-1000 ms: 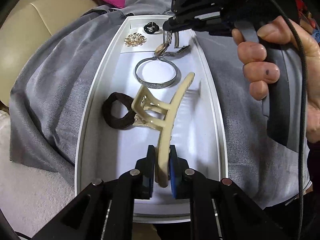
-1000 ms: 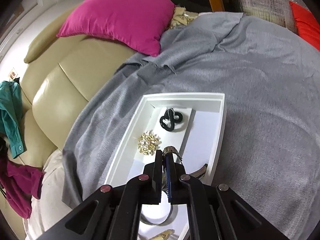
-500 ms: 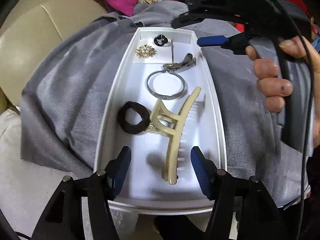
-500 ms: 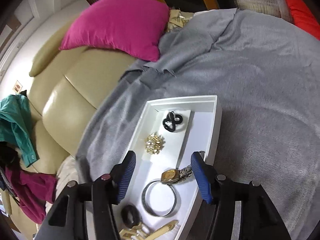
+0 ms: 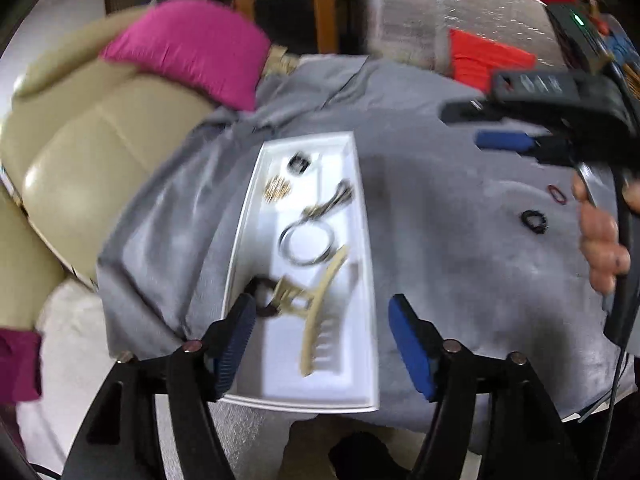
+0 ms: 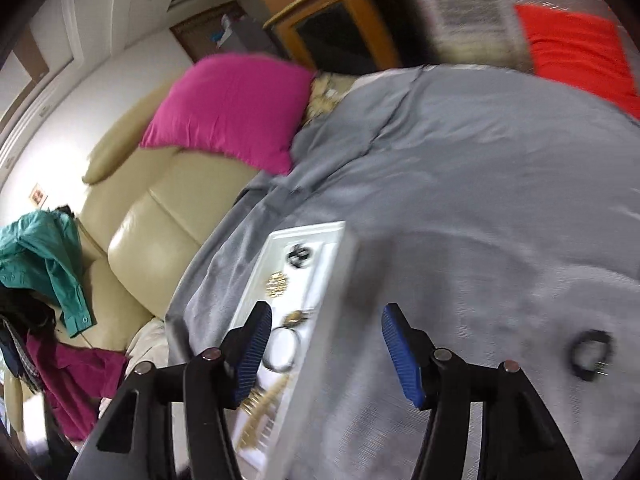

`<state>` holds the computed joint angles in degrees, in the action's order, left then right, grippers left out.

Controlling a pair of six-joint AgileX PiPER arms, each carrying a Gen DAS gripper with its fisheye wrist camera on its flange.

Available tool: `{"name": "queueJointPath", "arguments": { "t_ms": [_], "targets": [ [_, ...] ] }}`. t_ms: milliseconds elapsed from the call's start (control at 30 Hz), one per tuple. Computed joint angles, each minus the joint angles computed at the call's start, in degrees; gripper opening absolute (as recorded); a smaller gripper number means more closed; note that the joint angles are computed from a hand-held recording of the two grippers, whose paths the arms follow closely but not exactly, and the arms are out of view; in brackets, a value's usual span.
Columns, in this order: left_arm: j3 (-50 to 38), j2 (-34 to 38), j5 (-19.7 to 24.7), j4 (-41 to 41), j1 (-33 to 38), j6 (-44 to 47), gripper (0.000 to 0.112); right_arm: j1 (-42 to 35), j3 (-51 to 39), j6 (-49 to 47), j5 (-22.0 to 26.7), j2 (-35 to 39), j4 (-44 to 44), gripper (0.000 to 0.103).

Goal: Organize jewelry
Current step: 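Move both open tools back toward the black scrunchie and red hair tie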

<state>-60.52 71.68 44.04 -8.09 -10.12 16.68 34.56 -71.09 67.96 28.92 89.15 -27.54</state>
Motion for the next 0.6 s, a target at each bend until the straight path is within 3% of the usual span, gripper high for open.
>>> {"name": "queueJointPath", "arguments": {
  "t_ms": [167, 300, 400, 500, 600],
  "targets": [
    [-6.08, -0.47, 4.08, 11.56, -14.11, -15.31, 0.076, -1.39, 16.60, 7.92, 5.28, -20.67, -8.17, 0.061],
    [-13.17, 4.92, 7.62, 21.04, -26.63, -29.55, 0.077, -6.72, 24.53, 3.31, 9.57, -35.38, -4.94, 0.061],
    [-16.38, 9.20, 7.78, 25.43, -33.28, -37.03, 0.077, -12.16, 29.32, -1.00, 12.89, -45.17, -2.48, 0.061],
    [-18.91, 14.32, 7.49, 34.50, -41.13, -48.03, 0.077, -14.80, 32.38, -3.93, 15.42, -50.83, -2.07, 0.061],
    [-20.52, 17.82, 6.90, 37.03, -44.27, -51.53, 0.077, -15.69, 34.89, -5.01, 16.71, -53.77, -3.33, 0.061]
  ]
}}
